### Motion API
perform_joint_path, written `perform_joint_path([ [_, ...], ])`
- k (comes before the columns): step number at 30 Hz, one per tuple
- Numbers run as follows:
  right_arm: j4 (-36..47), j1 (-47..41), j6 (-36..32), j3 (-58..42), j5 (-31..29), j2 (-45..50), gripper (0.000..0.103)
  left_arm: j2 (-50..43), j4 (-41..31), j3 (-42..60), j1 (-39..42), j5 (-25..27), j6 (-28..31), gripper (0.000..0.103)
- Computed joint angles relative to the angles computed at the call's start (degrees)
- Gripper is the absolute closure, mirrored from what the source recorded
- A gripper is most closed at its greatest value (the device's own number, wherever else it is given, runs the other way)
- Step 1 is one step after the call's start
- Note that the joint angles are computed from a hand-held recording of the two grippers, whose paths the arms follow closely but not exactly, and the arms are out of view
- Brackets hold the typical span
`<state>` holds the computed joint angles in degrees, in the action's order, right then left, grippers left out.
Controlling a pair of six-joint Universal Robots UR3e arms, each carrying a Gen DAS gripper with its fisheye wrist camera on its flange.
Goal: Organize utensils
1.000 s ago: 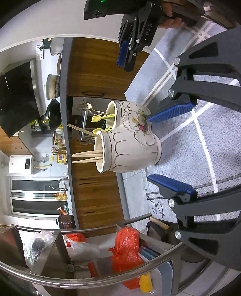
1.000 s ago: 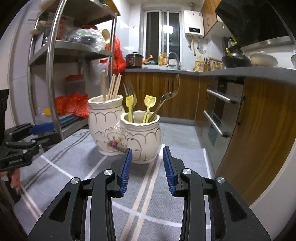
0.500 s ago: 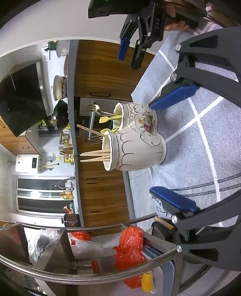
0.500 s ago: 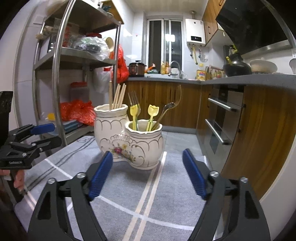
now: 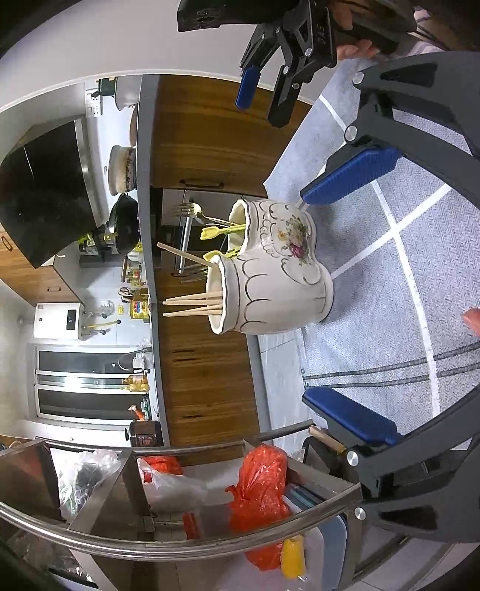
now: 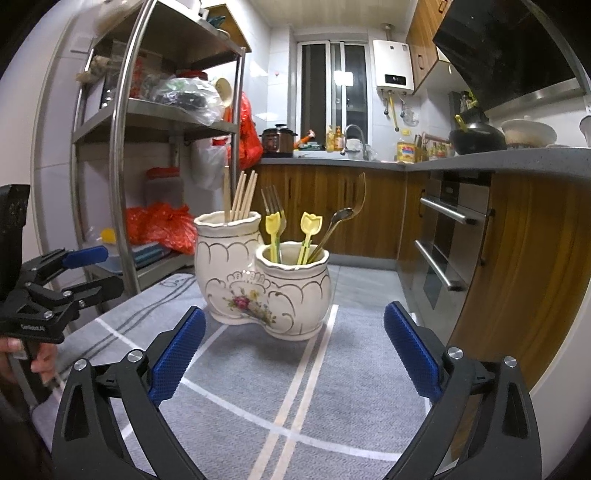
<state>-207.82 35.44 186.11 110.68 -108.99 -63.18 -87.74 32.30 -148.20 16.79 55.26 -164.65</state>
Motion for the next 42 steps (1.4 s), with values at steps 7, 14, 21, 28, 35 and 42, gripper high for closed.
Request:
perform_joint_path([
  [7, 0.2, 0.0, 0.0, -0.1, -0.1, 0.0, 0.006, -0.1, -0.1, 0.1, -0.1, 0.1, 0.0, 0.006],
  [14, 0.2, 0.2, 0.0, 0.1, 0.2, -0.1, 0.006, 0.3, -0.5, 0.1, -0.2, 0.2, 0.0, 0.006],
  [21, 0.4, 0.1, 0.0, 0.0, 0.2, -0.1, 0.006, -0.1, -0.8, 0.4, -0.2, -0.1, 0.2, 0.006],
  [28, 0.6, 0.1, 0.0, -0.1, 0.2, -0.1, 0.006, -0.1, -0.9, 0.6, -0.3, 0.0, 0.1, 0.006],
  [35, 0.6, 0.1, 0.0, -0.1, 0.2, -0.1, 0.006, -0.2, -0.9, 0.6, -0.3, 0.0, 0.1, 0.006],
  [42, 0.8, 0.3, 0.1, -0.5, 0.1, 0.2, 0.006, -0.4, -0.9, 0.7, -0.5, 0.1, 0.1, 0.006],
])
